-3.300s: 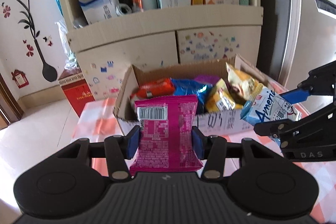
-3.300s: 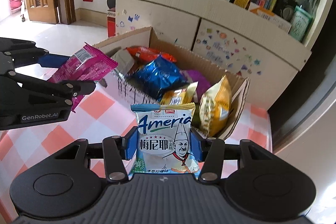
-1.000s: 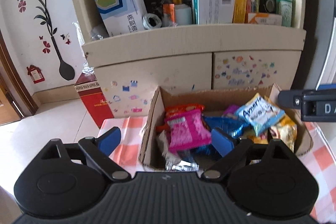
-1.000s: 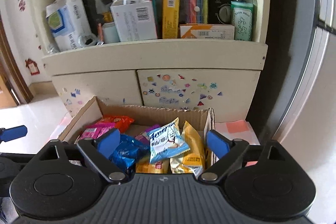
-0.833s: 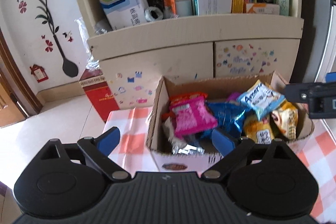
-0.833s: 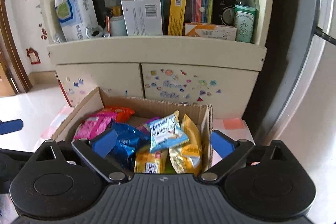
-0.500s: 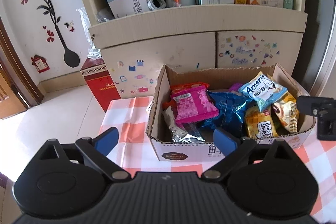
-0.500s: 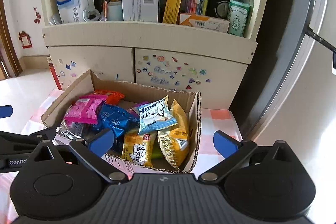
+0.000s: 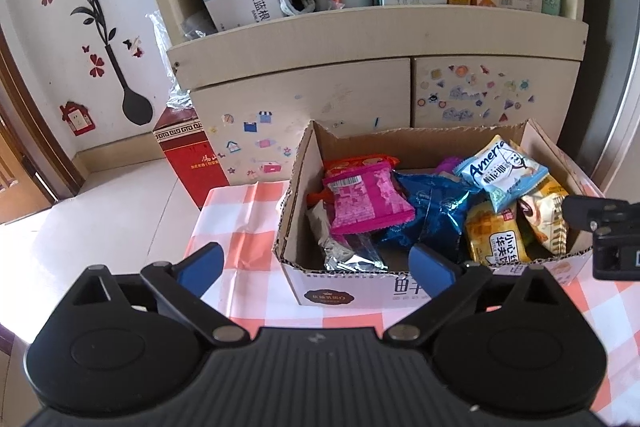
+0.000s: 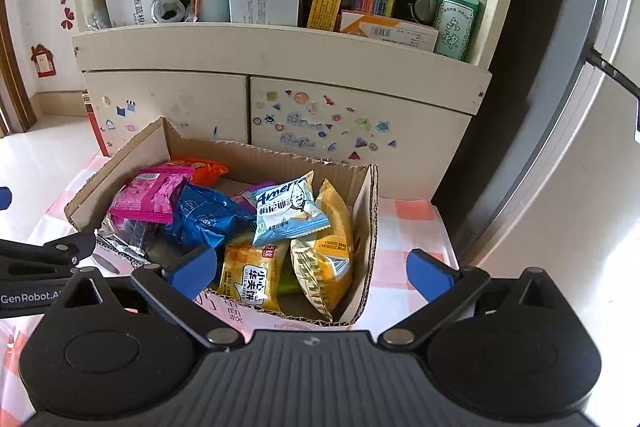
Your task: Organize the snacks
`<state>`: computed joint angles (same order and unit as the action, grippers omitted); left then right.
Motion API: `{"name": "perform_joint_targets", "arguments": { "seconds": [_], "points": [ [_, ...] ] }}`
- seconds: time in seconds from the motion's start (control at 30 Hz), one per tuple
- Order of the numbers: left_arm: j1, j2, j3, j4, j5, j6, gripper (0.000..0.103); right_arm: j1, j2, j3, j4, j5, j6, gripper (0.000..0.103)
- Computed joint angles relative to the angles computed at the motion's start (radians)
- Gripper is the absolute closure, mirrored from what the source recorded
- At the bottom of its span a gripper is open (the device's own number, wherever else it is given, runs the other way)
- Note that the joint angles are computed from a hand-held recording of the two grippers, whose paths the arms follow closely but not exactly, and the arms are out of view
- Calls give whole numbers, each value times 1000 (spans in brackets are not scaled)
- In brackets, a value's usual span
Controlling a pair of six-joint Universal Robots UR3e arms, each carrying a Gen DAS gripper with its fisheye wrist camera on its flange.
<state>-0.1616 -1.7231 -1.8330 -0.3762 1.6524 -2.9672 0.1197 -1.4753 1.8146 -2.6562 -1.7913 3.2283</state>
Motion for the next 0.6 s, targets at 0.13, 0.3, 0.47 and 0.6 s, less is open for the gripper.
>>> {"name": "perform_joint_targets", "arguments": {
  "seconds": [0.13, 0.3, 0.47, 0.6],
  "points": [
    [-9, -9, 12, -5, 15, -13, 4, 8, 20, -18, 8, -8, 0, 0],
    [-15, -18, 25, -12, 28, -29, 4, 22, 44, -37, 7, -25, 0, 0],
    [-35, -37, 48, -13, 55, -27, 3, 28, 68, -53, 5, -47, 11, 0],
    [-56, -57, 74, -19, 72, -25, 2, 26, 84, -70, 21, -54, 21, 0]
  ]
}}
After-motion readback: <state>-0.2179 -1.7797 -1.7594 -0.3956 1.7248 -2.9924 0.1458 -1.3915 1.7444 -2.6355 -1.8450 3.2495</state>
